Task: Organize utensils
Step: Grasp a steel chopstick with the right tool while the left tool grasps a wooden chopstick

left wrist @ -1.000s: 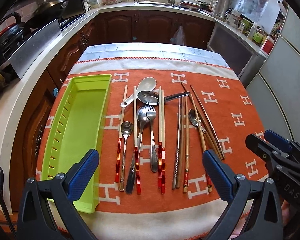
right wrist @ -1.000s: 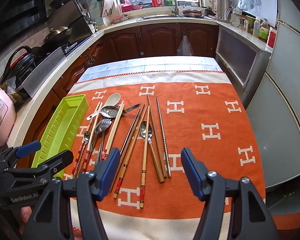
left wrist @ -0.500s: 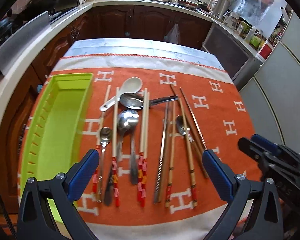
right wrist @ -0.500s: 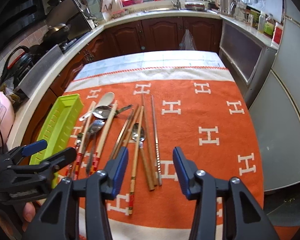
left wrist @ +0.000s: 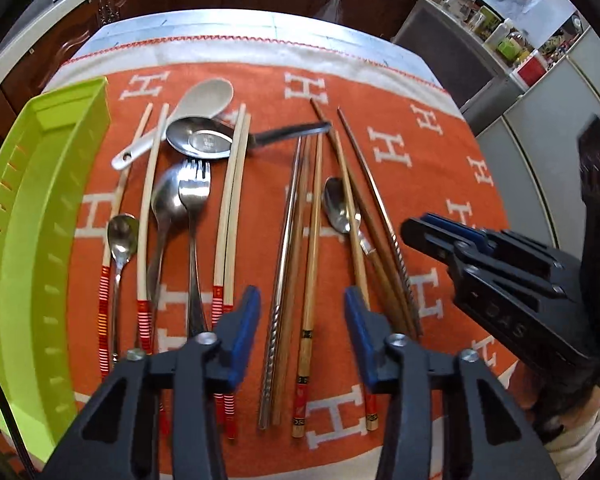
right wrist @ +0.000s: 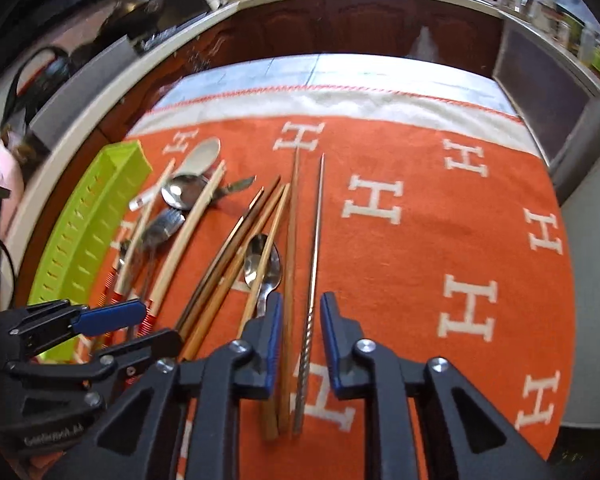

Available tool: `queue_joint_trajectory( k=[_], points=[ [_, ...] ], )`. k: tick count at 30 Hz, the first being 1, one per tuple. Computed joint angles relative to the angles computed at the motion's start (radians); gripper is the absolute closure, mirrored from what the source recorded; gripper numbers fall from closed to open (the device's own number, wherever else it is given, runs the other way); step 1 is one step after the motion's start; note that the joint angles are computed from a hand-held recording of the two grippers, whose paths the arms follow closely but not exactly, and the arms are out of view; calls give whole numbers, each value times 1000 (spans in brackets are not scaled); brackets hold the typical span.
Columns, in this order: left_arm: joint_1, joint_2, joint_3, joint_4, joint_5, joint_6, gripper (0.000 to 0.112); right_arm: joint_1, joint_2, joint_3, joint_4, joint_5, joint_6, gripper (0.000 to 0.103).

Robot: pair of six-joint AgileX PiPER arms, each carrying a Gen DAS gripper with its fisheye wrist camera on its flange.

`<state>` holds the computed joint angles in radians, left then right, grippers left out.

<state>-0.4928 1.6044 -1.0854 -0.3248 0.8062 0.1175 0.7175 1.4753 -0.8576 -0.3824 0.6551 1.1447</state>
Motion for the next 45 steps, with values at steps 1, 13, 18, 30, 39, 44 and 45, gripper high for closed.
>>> queue_joint_trajectory(
  k=[1, 13, 18, 30, 39, 44, 45],
  points=[
    [-4, -2, 10, 0, -8, 1, 85, -3, 18, -4, 4, -6, -15, 88],
    [-36, -15, 6, 24, -24, -18, 92, -26, 94, -15, 12, -44, -55, 94],
    [-49, 14, -47, 14, 2, -18, 92, 0, 143, -44, -57, -7, -17, 97],
    [-36, 275, -369, -153, 203, -37, 96, -110, -132, 247, 43, -224, 127, 98],
    [-121, 383, -476, -50, 233, -223, 98, -105, -230, 331, -7, -244, 244, 98],
    [-159, 401, -482, 25, 214, -295, 98, -73, -231, 329, -65, -238, 317, 98],
    [-172, 398, -478, 47, 201, -313, 98, -64, -245, 333, -75, -225, 329, 98]
  ],
)
